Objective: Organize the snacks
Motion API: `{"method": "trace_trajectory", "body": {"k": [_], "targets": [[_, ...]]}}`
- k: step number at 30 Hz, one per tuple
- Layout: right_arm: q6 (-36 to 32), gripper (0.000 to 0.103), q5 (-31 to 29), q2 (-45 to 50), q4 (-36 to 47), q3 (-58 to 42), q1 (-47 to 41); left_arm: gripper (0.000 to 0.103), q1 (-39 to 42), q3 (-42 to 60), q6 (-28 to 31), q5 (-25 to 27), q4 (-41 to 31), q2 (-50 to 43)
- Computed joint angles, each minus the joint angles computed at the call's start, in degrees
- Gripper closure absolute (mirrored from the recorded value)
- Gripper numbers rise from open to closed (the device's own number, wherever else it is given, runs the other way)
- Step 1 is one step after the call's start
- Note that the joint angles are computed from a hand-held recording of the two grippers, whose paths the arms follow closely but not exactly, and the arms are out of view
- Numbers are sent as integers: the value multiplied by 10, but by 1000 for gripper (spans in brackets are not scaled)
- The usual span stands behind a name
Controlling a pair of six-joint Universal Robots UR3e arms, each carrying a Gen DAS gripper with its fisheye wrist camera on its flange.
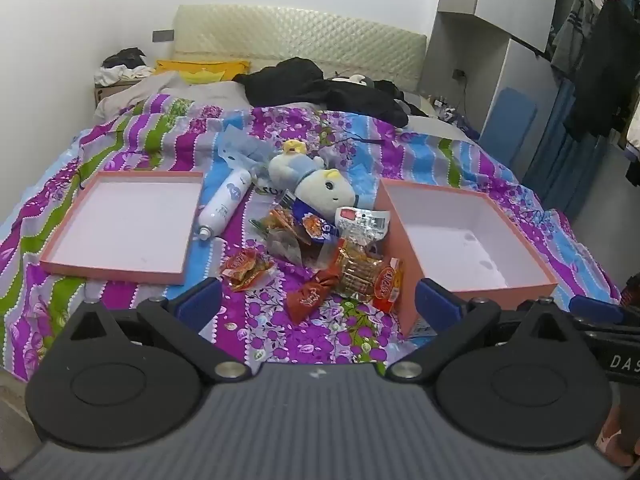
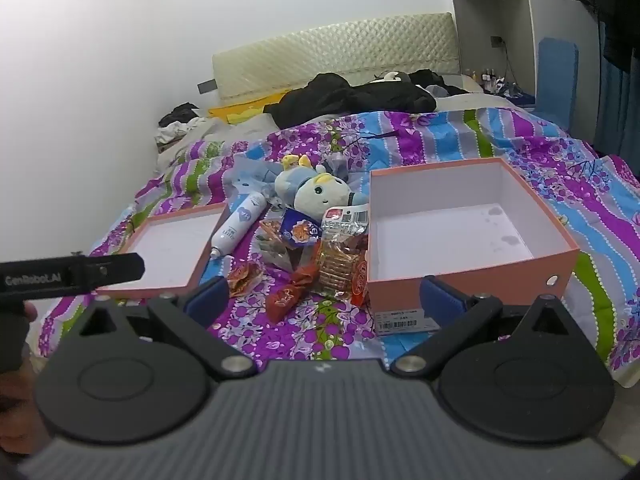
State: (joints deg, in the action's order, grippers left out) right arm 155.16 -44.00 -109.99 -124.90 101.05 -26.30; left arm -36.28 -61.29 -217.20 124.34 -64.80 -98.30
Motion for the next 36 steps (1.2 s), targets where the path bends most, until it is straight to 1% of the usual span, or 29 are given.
{"method": "trace_trajectory", "body": {"k": [2,3,4,5,7,9,10,12,14,15,20,36], "targets": [[5,0,-1,4,-11,0,4,0,-3,0,3,5,8,-5],[4,0,1,5,-3,-5,1,0,-4,-1,6,5,13,-7],[3,0,5,5,-5,-2,-2,0,-3,-1,-7,6,6,-2],[2,0,11,3,-9,6,-6,0,-4,3,-7,8,3,-4],[6,0,4,-4,-17,14,-3,0,-5,-2,-5,19,9,-4],[23,0,-28,10,-32,-2,19,0,-5,-12,-6,25,10,6],[21,0,-28,5,-37,3,18,0,-6,-14,-6,27,10,8],[26,0,-27,4,-43,7,19,0,9,-47,7,14,29,30],[31,0,-25,5,-46,9,18,0,12,-43,4,11,22,32],[37,0,-27,8,-52,11,19,0,22,-53,14,1,31,34],[46,0,-33,10,-70,24,29,0,24,-46,18,-3,23,25],[46,0,-42,19,-57,12,41,0,37,-76,17,-25,38,40]]}}
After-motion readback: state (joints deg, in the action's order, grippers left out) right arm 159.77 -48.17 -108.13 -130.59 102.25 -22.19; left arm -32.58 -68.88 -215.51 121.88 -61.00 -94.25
